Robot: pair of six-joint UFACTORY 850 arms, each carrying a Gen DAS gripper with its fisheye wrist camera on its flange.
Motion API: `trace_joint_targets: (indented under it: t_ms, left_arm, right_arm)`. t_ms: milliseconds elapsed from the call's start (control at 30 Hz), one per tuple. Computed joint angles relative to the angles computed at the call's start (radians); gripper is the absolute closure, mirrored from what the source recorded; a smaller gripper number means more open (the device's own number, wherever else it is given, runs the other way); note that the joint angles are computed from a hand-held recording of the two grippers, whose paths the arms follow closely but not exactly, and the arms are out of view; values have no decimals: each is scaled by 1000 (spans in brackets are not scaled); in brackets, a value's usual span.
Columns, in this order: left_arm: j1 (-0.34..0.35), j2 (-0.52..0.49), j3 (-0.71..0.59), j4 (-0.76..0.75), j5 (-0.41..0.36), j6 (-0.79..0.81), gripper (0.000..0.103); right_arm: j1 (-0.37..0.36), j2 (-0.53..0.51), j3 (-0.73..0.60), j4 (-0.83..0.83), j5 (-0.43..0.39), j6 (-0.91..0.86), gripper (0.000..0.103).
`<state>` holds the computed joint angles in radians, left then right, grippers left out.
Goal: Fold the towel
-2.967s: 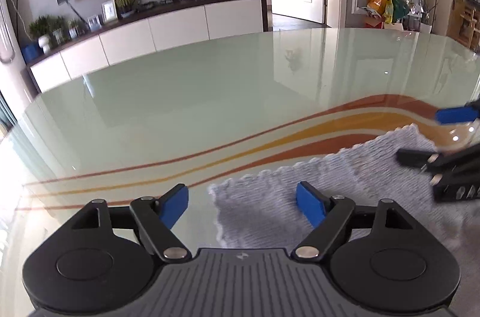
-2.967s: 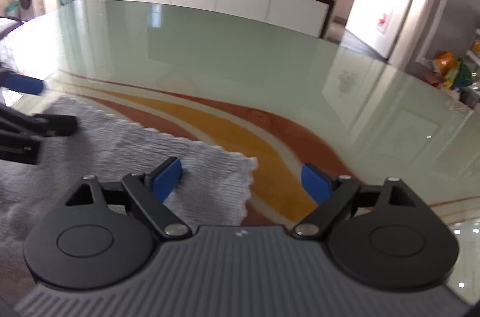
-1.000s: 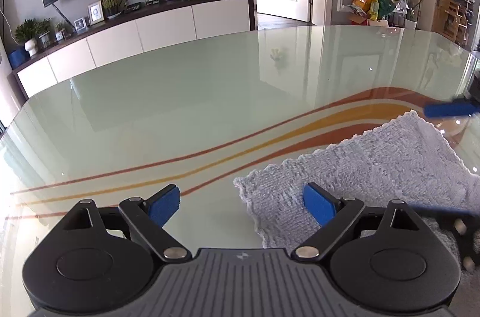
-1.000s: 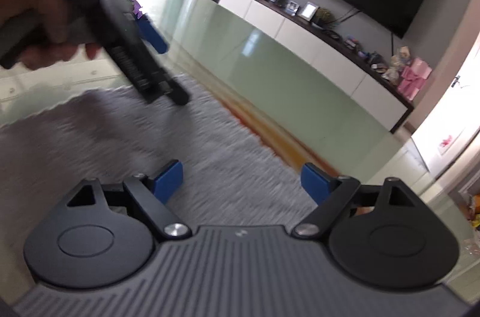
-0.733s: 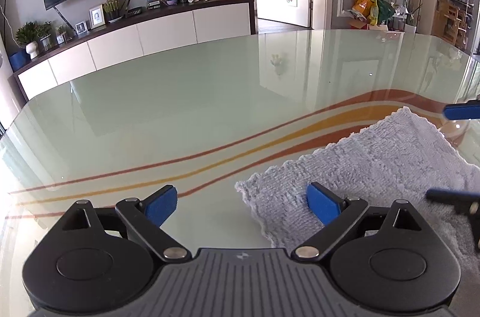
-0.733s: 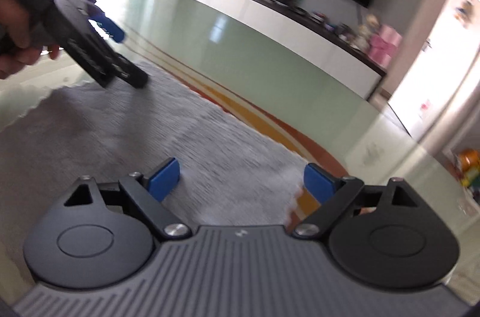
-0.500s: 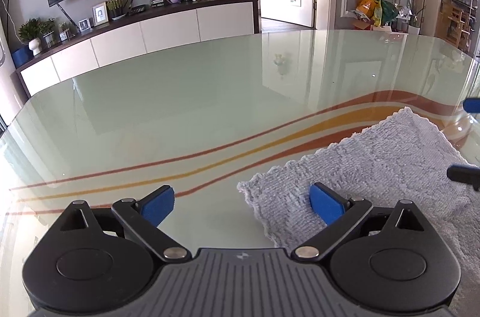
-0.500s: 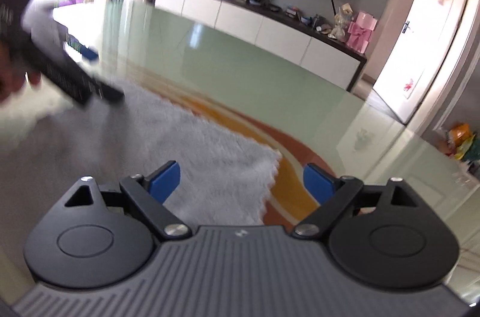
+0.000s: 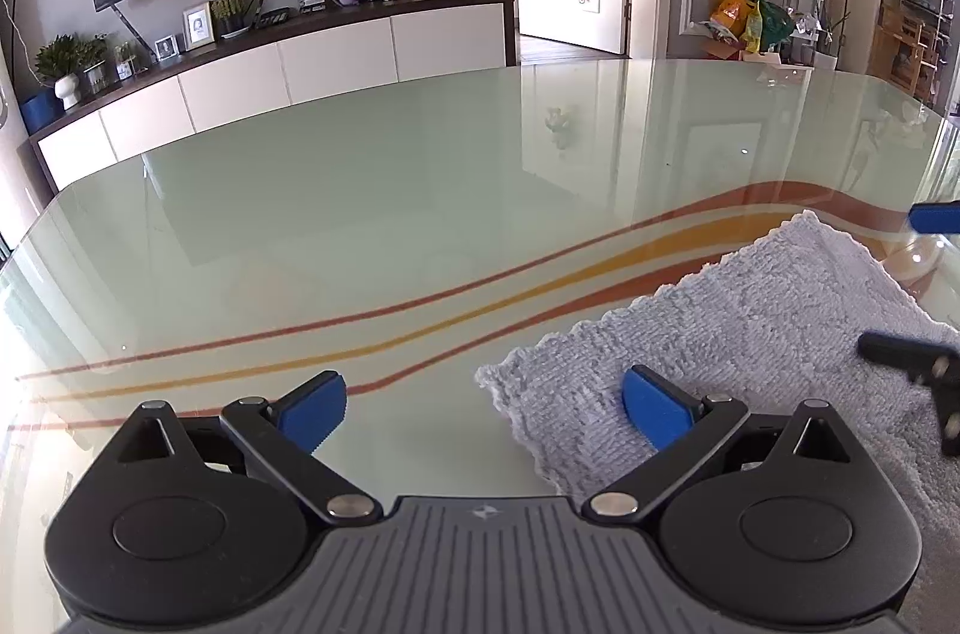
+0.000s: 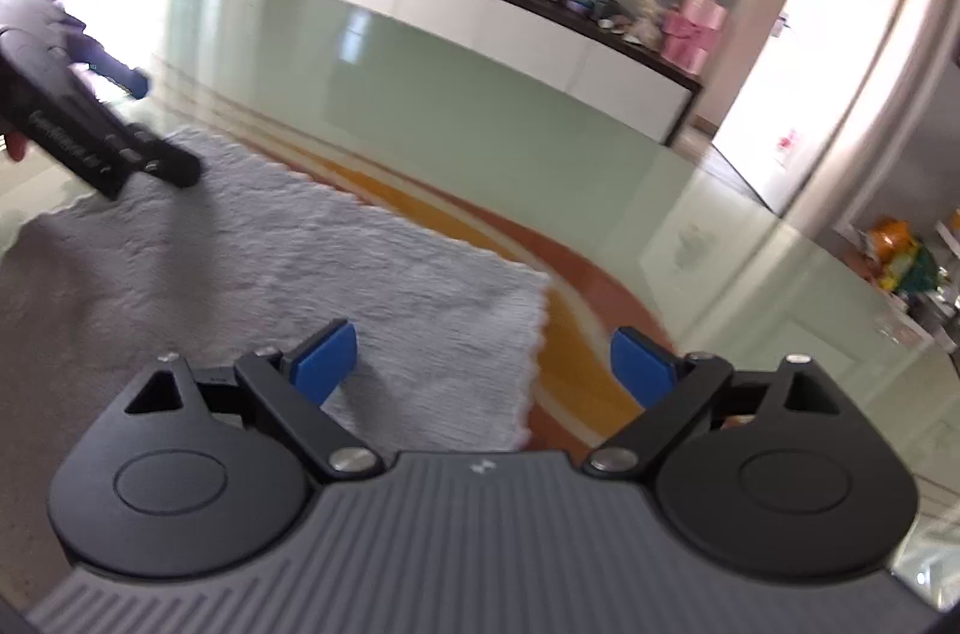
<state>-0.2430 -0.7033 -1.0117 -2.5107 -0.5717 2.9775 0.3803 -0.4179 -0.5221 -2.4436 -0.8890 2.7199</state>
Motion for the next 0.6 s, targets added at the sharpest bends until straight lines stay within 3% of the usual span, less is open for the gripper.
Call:
trace_joint_targets:
  t_ms: [167, 267, 533, 600]
  left_arm:
    - [-2, 0, 1, -2, 6, -7, 2]
    - [-5, 2, 1, -10, 10, 1, 2]
    - [-7, 3, 1, -14, 9, 10, 2]
    - [-10, 4, 3, -25, 10, 26, 2]
  right_arm:
    - [-16, -27, -52, -141, 46, 84, 10]
    - [-1, -71, -89, -106, 64, 43, 10]
    - [-29, -34, -39, 40, 41, 13, 10]
    - [-33, -29, -34, -14, 22, 70, 10]
